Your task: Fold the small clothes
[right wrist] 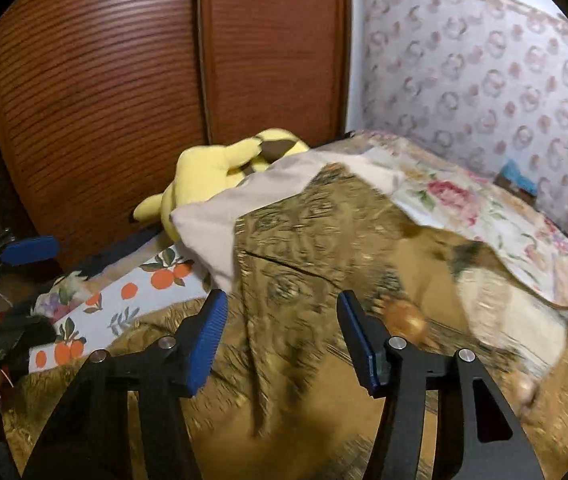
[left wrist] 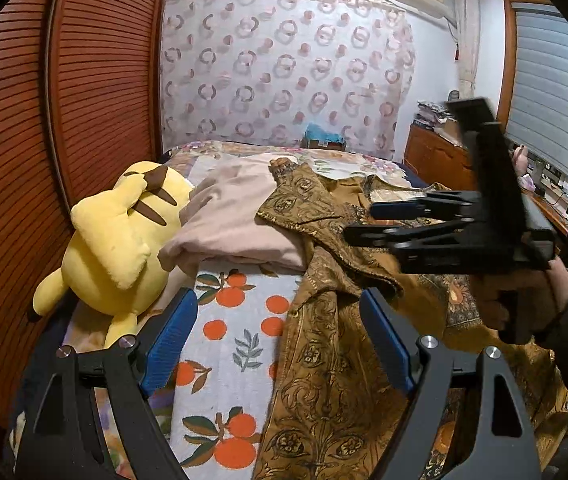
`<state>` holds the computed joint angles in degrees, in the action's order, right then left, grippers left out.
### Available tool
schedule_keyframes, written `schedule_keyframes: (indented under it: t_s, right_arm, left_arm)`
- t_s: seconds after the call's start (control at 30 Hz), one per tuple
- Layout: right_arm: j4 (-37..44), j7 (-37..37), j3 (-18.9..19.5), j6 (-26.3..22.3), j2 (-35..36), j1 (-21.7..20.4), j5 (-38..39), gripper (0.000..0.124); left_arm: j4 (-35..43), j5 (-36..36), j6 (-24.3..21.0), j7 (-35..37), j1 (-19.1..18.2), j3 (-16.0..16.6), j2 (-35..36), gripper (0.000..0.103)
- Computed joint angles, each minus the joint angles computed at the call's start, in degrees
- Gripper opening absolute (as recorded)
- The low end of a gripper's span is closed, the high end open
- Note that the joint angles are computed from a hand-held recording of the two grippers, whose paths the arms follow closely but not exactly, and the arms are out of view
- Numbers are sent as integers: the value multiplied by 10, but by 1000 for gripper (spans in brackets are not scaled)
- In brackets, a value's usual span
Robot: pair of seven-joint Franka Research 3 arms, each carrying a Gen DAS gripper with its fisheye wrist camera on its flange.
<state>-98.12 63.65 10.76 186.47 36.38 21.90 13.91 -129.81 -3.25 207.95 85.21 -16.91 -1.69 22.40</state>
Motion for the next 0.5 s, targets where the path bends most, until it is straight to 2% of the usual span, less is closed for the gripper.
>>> schedule_keyframes:
  t_s: [0.1,0.2,0.23,0.3,0.43,0.5]
  right_arm:
    - [63,17,-59,-51,35,51,-4,57]
    - [147,73,-157,-112,83,124,-30,49]
    - [165,94,-179,-125,96,139,-41,48]
    - [193,113,-184,-139,114,137,-55,44]
    - [219,136,-183,-141,132,128,-86,13]
    - [202,141,-173,-122,120,120,-91,10]
  left_arm:
    - [2,14,-3,-9,11,-7,4,84]
    - [3,24,-3,-16,15,-9,8,84]
    - [2,25,-3,-18,16,-9,9,84]
    - [2,30,-3,-21,17,-10,10,84]
    - [1,33,-4,-24,15,-7,11,84]
    - [1,35,-4,-26,16,-8,11,84]
